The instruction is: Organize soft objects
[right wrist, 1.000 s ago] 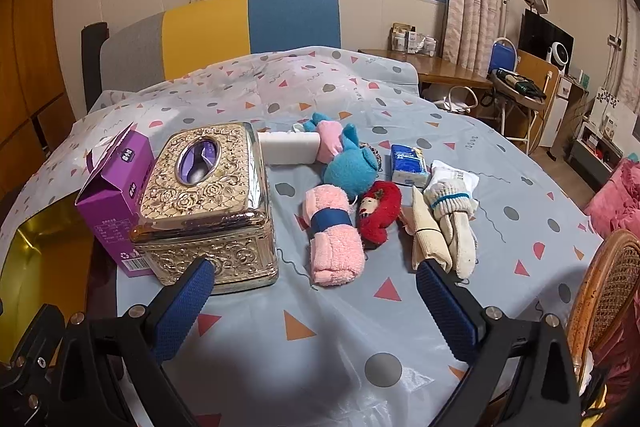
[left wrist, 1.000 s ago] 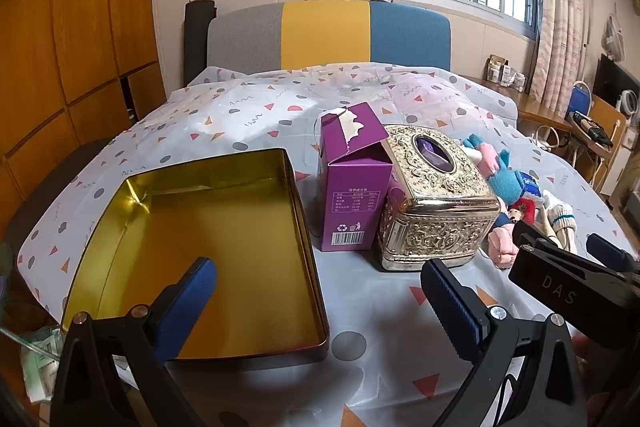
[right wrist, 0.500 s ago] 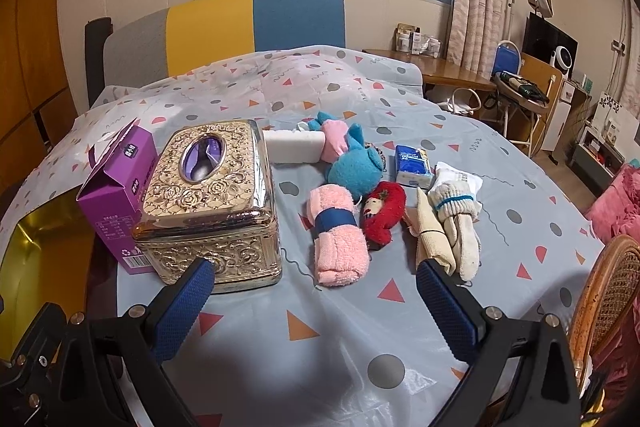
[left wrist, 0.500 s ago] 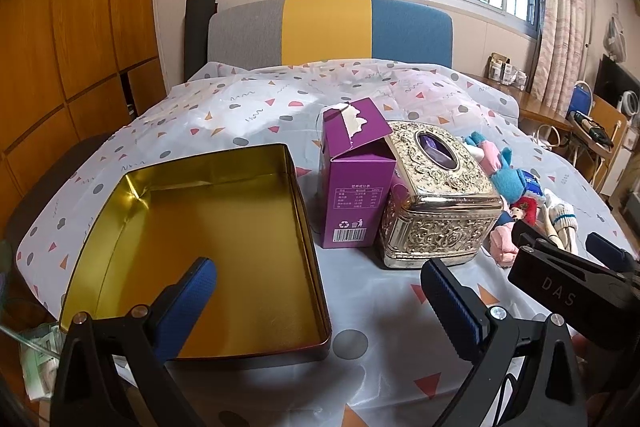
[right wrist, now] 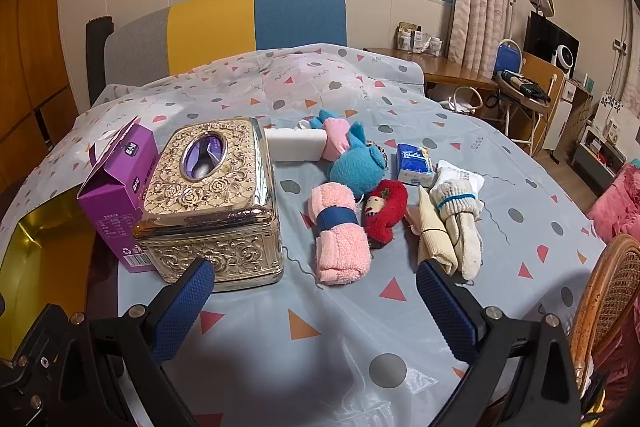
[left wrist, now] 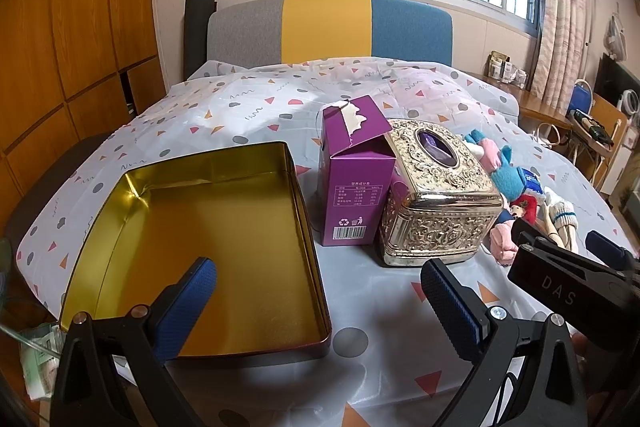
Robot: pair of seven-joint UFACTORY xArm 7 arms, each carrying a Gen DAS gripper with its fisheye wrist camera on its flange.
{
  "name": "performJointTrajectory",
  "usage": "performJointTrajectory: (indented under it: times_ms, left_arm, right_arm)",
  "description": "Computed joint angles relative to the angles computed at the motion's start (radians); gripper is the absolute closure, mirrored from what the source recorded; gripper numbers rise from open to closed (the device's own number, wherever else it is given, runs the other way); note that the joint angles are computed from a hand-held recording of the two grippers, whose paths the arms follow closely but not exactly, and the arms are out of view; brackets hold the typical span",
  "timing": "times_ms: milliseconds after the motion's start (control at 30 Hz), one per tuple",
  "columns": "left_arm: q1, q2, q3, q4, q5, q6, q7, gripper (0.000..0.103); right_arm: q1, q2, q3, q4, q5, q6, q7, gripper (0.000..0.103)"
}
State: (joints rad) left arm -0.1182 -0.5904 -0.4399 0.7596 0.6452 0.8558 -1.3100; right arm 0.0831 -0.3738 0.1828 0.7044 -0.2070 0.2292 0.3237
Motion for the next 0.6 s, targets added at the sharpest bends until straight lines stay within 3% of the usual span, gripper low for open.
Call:
performJointTrajectory:
  times_ms: [600]
  left_arm:
    - [-0.013, 0.009, 0.004, 0.008, -0.006, 0.007, 0.011, 0.0]
  right_arm:
    - [-0.004, -0.003, -0.002, -0.004, -0.002, -0.006, 0.003, 0.0]
